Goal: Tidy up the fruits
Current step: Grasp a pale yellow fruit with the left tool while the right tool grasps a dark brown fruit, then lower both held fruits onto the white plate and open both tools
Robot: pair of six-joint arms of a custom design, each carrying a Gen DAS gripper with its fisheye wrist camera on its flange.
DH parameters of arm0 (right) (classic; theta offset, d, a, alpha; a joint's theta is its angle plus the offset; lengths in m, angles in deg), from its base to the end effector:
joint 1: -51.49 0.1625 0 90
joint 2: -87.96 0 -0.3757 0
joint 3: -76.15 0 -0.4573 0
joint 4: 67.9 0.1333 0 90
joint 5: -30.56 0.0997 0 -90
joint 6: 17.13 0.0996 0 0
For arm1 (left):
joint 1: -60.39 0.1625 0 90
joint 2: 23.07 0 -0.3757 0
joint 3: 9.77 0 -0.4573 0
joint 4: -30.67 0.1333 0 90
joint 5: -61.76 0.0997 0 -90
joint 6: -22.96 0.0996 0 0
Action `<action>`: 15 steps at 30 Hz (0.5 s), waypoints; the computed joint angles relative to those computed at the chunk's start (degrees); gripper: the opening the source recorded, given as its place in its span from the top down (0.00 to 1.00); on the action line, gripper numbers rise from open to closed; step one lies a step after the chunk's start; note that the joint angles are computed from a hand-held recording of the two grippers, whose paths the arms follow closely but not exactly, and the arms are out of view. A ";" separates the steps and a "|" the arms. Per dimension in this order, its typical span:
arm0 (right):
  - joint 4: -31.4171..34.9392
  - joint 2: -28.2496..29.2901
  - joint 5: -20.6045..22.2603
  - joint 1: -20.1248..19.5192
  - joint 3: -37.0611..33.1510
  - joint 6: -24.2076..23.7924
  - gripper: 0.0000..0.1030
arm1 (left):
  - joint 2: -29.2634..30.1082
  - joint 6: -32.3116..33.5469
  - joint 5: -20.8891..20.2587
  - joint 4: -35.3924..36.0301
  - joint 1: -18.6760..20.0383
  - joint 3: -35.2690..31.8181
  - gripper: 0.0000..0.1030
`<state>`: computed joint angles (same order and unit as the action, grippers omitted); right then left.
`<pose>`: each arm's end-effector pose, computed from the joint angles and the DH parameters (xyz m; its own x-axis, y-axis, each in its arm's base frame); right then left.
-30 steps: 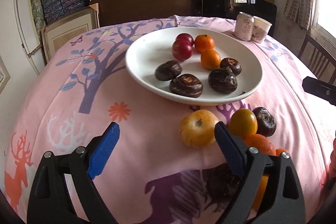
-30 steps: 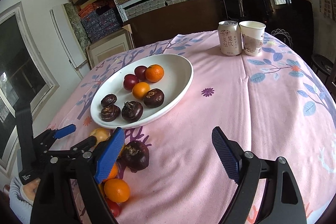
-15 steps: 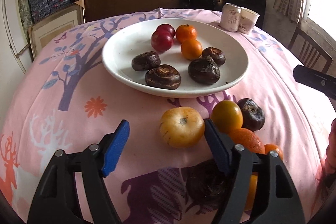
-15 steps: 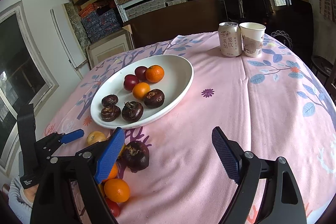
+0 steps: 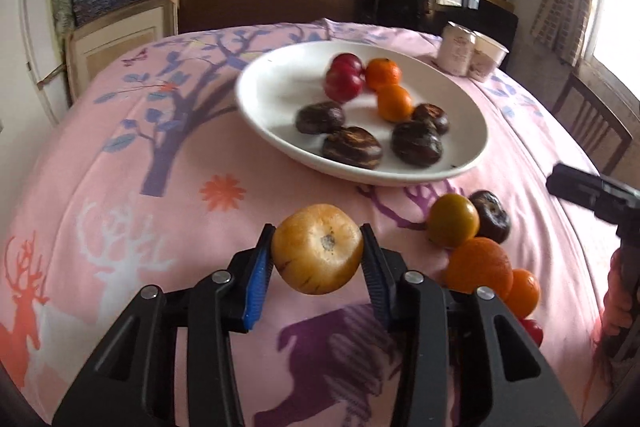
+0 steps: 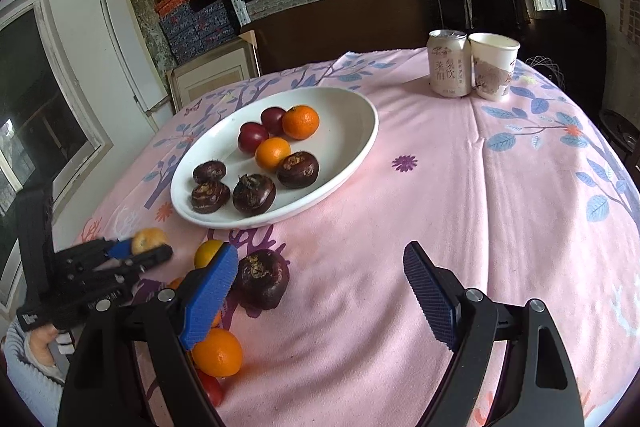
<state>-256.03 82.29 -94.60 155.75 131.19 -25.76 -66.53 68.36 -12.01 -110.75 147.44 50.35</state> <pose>0.2703 -0.7553 -0.1261 -0.8645 0.1200 0.4882 -0.2954 0.6644 -0.6865 0.1173 -0.8544 0.2681 -0.6489 0.5071 -0.5672 0.7183 0.6542 -0.2368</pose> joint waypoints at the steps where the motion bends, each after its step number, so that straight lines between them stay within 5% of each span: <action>1: 2.07 0.53 -0.13 0.00 -0.90 -0.13 0.22 | 0.32 -1.44 -0.18 0.03 0.21 -1.06 0.60; 6: 9.78 3.66 -1.07 0.16 -5.81 -1.96 0.43 | 1.93 -3.11 0.96 1.39 0.48 -3.63 0.60; 11: 12.49 7.79 -2.12 0.53 -12.16 -5.08 0.44 | 1.62 -1.73 1.21 1.58 0.24 -2.38 0.60; 15: 14.76 9.97 -1.76 0.58 -16.39 -5.66 0.59 | 1.90 -1.37 1.55 2.74 0.23 -2.42 0.60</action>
